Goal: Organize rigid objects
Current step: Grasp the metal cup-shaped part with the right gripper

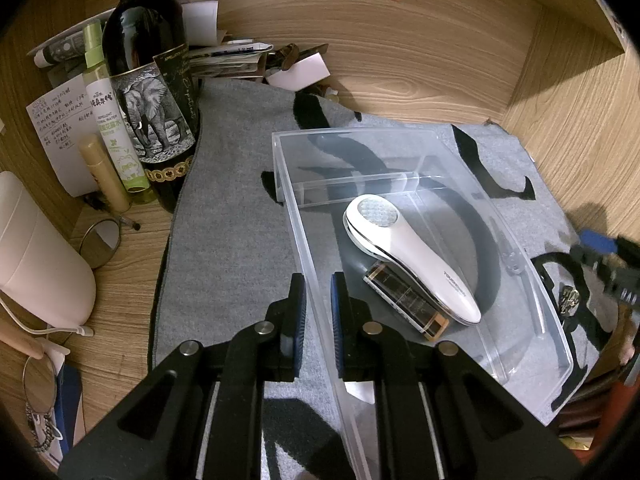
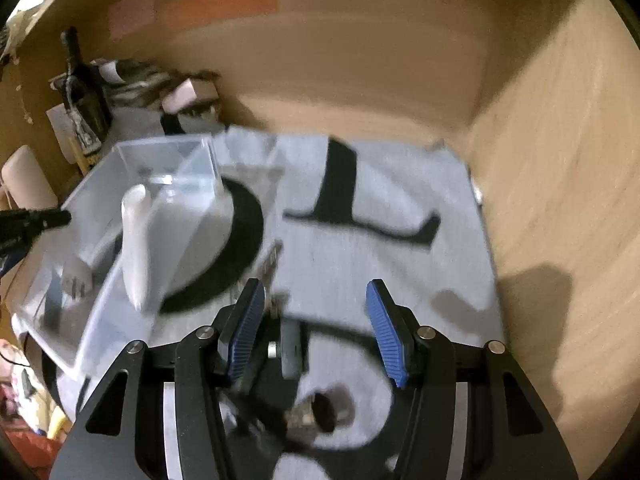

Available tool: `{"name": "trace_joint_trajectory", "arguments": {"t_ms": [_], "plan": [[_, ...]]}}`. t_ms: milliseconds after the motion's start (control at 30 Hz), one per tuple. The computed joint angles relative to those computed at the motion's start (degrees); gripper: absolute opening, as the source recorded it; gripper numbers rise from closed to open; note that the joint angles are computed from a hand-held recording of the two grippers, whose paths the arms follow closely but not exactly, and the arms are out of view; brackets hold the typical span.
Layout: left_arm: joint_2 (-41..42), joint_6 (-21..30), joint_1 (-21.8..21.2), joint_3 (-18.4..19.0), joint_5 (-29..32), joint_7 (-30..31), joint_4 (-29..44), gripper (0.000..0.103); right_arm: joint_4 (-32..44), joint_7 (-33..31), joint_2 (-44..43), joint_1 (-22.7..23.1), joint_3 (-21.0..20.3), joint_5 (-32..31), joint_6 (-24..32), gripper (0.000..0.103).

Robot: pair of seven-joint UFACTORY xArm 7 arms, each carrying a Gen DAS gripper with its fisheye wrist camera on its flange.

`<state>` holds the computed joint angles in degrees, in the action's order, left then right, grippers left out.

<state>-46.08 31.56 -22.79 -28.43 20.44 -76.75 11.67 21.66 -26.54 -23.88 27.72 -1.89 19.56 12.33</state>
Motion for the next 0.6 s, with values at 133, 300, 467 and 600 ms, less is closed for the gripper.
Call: {"name": "trace_joint_trajectory", "arguments": {"t_ms": [133, 300, 467, 600], "plan": [[0.1, 0.1, 0.1, 0.0, 0.1, -0.1, 0.1, 0.011, -2.7, 1.5, -0.7, -1.1, -0.2, 0.4, 1.8, 0.05], [0.1, -0.1, 0.0, 0.0, 0.1, -0.1, 0.0, 0.011, -5.2, 2.7, -1.9, -2.2, -0.5, 0.3, 3.3, 0.05], [0.1, -0.2, 0.1, 0.0, 0.2, -0.2, 0.0, 0.011, -6.6, 2.0, -1.9, -1.7, -1.1, 1.1, 2.5, 0.044], [0.3, -0.4, 0.3, -0.1, 0.3, -0.4, 0.1, 0.011, -6.4, 0.4, -2.2, 0.0, -3.0, 3.2, 2.5, 0.033]]}}
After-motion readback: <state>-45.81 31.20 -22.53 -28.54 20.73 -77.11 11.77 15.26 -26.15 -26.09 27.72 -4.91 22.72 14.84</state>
